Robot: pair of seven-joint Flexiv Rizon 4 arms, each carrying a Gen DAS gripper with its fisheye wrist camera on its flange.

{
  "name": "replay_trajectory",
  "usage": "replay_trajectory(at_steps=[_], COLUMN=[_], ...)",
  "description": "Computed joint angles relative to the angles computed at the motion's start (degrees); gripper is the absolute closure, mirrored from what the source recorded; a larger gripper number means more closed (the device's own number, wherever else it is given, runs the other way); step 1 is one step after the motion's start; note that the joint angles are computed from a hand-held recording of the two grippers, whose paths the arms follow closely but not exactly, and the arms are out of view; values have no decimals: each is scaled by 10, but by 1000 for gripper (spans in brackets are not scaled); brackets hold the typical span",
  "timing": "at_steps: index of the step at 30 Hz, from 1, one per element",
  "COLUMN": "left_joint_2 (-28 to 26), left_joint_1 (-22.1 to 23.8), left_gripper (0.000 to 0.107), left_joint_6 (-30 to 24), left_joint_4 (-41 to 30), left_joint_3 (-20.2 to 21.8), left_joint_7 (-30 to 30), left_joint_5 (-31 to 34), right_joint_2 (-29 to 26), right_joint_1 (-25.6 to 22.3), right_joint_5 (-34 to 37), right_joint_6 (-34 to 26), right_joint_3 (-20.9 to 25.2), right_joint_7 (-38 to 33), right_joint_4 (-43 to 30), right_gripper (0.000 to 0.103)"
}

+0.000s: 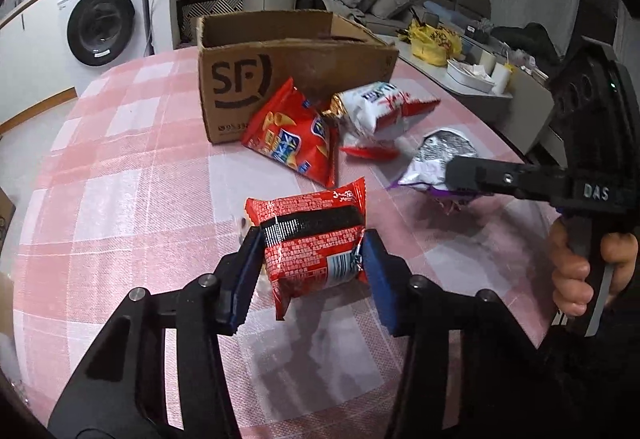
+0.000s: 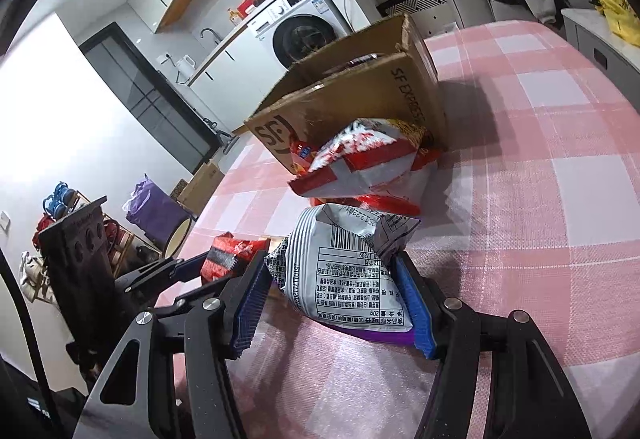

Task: Organize snacks
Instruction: 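Grip the red-and-white pastry pack with left tool while right tool holds the silver bag, then lift the pastry pack and silver bag with both tools and carry them over the box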

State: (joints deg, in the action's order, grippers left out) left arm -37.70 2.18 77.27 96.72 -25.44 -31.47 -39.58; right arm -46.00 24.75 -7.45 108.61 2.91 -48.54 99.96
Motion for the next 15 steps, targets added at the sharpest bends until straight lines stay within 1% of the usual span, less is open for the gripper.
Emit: replay_trajectory(at_steps=[6,9,10,11,12,13,15], left_joint_2=[3,4,5,5,6,7,4], left_joint_1=[18,23,23,23,23,23,7], left_gripper=[60,62,65,77,79,79,79], left_joint_6=[12,19,21,17,14,11,0], left_joint_4=[-4,-9,-10,-15,-18,-21,-34], left_joint_3=[-26,-38,-40,-40,-40,-40,-17], left_joint_7=[10,16,17,17,18,17,5], left_joint_5=[-22,-35,-38,-39,-42,-45,-34], right_joint_2=[21,31,33,35,37,40,42], right_joint_1=[25,39,40,42,45,46,44], right_joint_5=[14,25,27,30,32,35,35], right_joint_6=[15,21,22,24,25,25,19], right_joint_3=[-24,-39,-40,-43,-46,-48,-48], right_joint_7=[-15,-24,-27,-31,-35,-37,-42], right_joint_4=[16,21,20,20,20,19,14], right_gripper=[41,41,41,41,41,41,41])
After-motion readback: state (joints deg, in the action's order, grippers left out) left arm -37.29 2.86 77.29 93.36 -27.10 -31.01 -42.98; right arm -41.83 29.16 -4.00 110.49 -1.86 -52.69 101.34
